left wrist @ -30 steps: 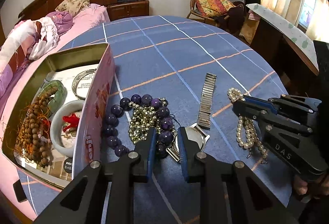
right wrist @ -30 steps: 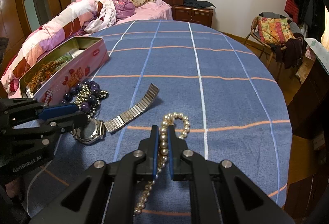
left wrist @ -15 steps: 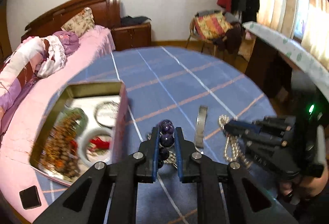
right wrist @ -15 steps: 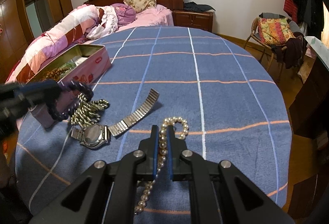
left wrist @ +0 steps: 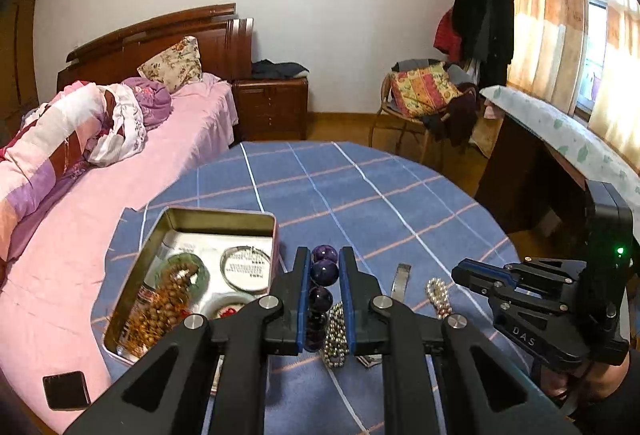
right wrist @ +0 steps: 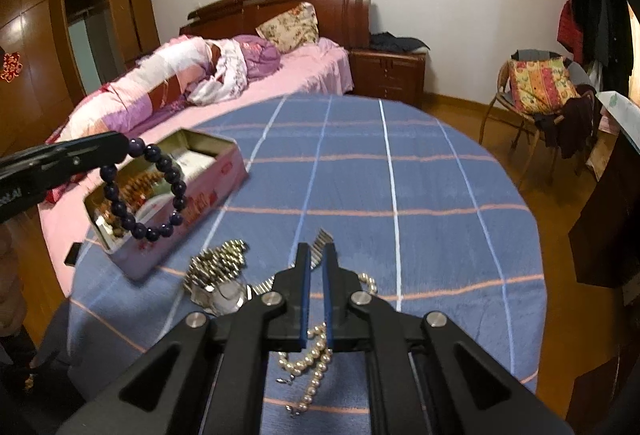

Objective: Organize jewelry
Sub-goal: 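Carry the purple bracelet and pearl necklace into the tin and open both grippers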

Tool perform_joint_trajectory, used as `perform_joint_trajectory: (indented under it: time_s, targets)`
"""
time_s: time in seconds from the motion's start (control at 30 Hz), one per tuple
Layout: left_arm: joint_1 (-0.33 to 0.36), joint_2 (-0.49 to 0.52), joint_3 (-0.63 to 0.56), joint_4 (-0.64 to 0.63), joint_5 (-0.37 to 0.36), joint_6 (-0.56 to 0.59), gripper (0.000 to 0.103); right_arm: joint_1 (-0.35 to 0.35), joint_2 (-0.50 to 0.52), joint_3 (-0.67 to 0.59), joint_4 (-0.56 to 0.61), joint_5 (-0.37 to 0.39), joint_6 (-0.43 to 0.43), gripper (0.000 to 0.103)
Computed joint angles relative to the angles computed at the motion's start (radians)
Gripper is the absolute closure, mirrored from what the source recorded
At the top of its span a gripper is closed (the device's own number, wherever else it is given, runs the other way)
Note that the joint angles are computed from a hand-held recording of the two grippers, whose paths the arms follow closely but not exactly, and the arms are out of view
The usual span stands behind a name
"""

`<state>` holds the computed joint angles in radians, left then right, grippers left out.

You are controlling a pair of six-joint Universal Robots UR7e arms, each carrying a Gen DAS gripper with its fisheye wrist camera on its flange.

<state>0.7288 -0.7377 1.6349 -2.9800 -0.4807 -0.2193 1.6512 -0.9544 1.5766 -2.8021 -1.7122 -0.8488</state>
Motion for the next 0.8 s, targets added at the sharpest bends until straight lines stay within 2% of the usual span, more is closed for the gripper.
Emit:
perform_joint_trajectory:
  time_s: [0.17, 0.23, 0.27, 0.3, 0.47, 0.53, 0.67, 0.77, 0.8]
  targets:
    - [-0.004, -0.002, -0.003, -0.033, 0.013, 0.03, 0.09, 0.004, 0.012, -0.028, 0.005, -0.018, 0.022, 0.094]
    - [-0.001, -0.004, -0.002, -0.036, 0.009, 0.027, 0.09, 0.003, 0.023, -0.037, 0.015, -0.061, 0.029, 0.075]
    - [0.002, -0.004, -0.001, -0.037, 0.007, 0.026, 0.09, 0.002, 0.028, -0.036, 0.012, -0.078, 0.026, 0.051]
    - [0.003, -0.004, 0.001, -0.037, 0.006, 0.024, 0.09, 0.0, 0.032, -0.028, 0.0, -0.094, 0.019, 0.045]
    - [0.011, -0.009, 0.006, -0.02, -0.004, -0.001, 0.09, -0.002, 0.067, -0.044, 0.025, -0.176, 0.018, 0.048]
    - [0.011, -0.011, 0.008, -0.013, -0.002, -0.006, 0.09, -0.003, 0.078, -0.051, 0.038, -0.191, 0.014, 0.054]
    - [0.016, -0.017, 0.009, -0.001, 0.003, -0.016, 0.09, -0.003, 0.093, -0.065, 0.057, -0.228, 0.016, 0.08]
    - [0.017, -0.023, 0.013, -0.002, 0.01, -0.016, 0.09, -0.006, 0.077, -0.051, 0.048, -0.205, 0.011, 0.094]
    - [0.017, -0.025, 0.014, -0.003, 0.012, -0.016, 0.09, -0.005, 0.07, -0.046, 0.041, -0.197, 0.012, 0.094]
